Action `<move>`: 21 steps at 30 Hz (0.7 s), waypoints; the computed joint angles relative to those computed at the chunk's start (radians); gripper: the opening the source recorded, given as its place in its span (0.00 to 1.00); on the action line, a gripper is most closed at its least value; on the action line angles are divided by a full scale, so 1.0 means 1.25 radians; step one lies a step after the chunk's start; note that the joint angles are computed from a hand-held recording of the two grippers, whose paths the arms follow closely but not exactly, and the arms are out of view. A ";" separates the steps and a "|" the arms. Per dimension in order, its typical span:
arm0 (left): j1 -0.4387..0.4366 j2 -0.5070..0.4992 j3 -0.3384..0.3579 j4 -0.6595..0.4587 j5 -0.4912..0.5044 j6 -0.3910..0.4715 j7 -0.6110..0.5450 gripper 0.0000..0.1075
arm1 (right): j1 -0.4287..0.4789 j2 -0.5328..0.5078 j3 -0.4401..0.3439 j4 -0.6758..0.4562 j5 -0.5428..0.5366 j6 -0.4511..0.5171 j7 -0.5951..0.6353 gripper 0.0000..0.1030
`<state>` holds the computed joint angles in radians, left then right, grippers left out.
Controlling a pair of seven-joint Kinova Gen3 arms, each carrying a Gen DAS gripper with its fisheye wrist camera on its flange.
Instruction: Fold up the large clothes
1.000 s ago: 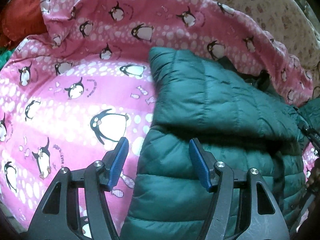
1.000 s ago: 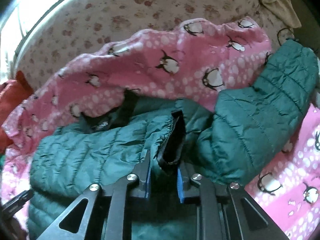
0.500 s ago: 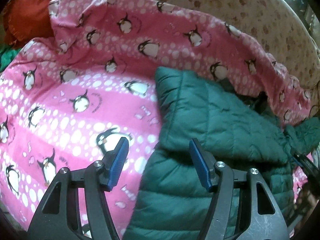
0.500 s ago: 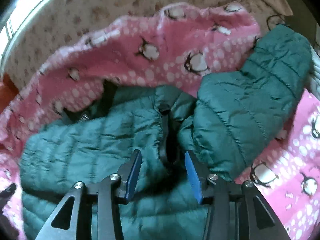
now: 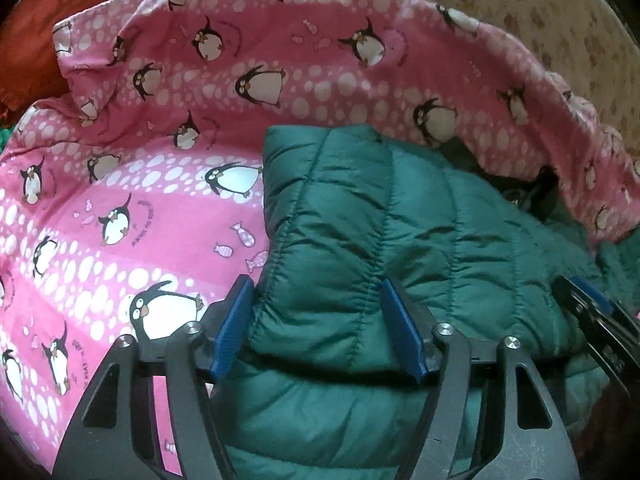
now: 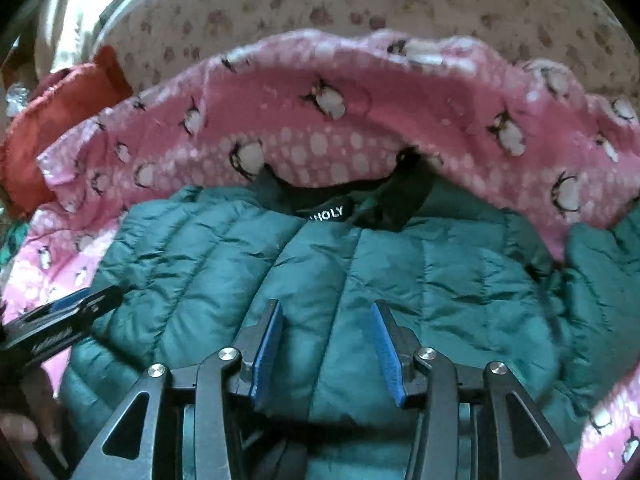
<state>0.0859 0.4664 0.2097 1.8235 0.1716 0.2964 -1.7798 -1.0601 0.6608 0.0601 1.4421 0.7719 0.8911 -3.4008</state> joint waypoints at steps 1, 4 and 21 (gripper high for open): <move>-0.013 0.006 0.011 0.001 0.007 -0.005 -0.006 0.67 | 0.009 0.006 -0.003 0.000 -0.007 -0.002 0.005 0.42; -0.072 0.026 0.067 -0.001 0.050 -0.003 -0.037 0.68 | 0.035 0.026 -0.002 0.007 -0.022 -0.027 0.008 0.45; 0.002 0.022 -0.002 0.012 0.025 -0.037 0.012 0.72 | -0.038 -0.062 -0.018 0.100 0.024 0.084 -0.147 0.50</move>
<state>0.0883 0.4934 0.2077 1.8381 0.2023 0.2507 -1.7649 -1.1081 0.5828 0.0377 1.5667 0.8022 0.9958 -3.5844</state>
